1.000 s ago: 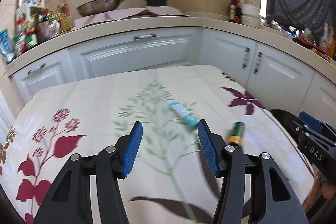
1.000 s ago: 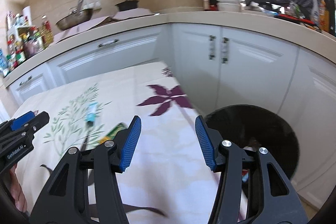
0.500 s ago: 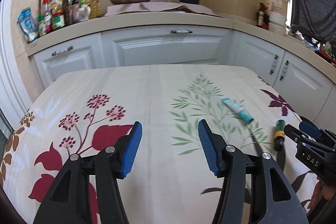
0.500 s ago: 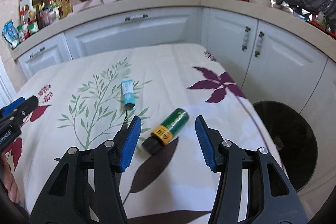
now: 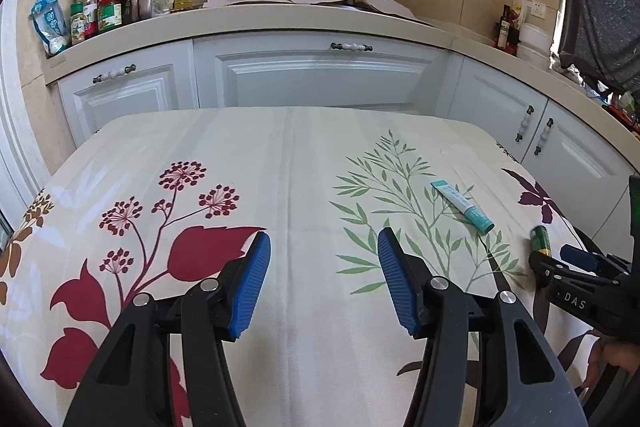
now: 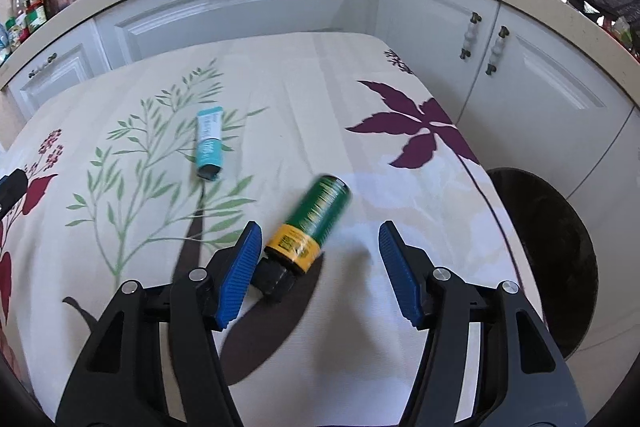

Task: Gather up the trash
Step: 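Close the right tool on the green can and lift it, then grasp the light-blue toothpaste tube with the left tool while the right tool holds the green can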

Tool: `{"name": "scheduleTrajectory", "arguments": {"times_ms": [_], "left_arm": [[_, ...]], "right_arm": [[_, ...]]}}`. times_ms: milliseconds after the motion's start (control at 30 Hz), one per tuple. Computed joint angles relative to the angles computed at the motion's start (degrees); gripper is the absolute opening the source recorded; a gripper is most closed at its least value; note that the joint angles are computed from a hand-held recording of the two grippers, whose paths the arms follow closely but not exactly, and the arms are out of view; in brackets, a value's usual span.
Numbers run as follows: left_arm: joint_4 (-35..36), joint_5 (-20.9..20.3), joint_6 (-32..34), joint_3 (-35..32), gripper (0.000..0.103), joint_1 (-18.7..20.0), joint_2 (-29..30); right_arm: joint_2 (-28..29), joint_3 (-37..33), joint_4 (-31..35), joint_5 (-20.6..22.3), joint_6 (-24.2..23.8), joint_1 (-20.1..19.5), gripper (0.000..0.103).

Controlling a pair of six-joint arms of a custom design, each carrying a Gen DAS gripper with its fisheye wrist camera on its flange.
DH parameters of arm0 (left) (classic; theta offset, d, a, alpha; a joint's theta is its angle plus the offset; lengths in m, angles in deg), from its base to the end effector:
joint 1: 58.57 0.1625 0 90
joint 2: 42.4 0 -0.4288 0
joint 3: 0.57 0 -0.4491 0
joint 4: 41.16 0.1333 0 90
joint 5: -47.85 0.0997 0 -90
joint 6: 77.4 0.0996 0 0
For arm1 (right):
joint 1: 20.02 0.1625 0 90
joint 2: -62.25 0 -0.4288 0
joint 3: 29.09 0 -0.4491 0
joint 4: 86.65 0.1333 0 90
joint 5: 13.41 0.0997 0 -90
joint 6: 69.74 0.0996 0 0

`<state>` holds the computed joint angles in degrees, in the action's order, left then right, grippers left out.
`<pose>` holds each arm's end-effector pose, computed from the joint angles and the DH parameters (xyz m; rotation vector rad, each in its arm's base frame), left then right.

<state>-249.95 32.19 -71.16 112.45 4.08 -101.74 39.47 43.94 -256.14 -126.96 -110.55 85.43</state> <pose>-0.0496 -0.5947 0.2486 -0.2934 1.8454 -1.2892 0.3070 -0.7598 -0.0477 1.0941 -2.3443 0.5392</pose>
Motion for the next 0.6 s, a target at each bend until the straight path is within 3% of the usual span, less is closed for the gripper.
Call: {"name": "scheduleTrajectory", "arguments": {"times_ms": [233,300,400,600], "left_arm": [[2.8,-1.4,-1.9,-0.5,0.055,0.3,0.5],[3.7,-1.7,-2.6,-0.6,0.055,0.3,0.5],[3.9,-2.0,-2.6,-1.0,0.055,0.1,0.9],[5.5,-2.8,-3.1,-2.2,0.056,-0.1,1.9]], "right_arm": [[0.2,-1.5,1.3,1.4,-0.3,-0.3,0.053],[0.5,-2.1,2.7,1.5,-0.6,-0.2,0.037],[0.7,-2.7,4.8,1.5,-0.5,-0.3,0.026],[-0.2,-1.4,3.7,3.0,-0.4,-0.8,0.023]]}}
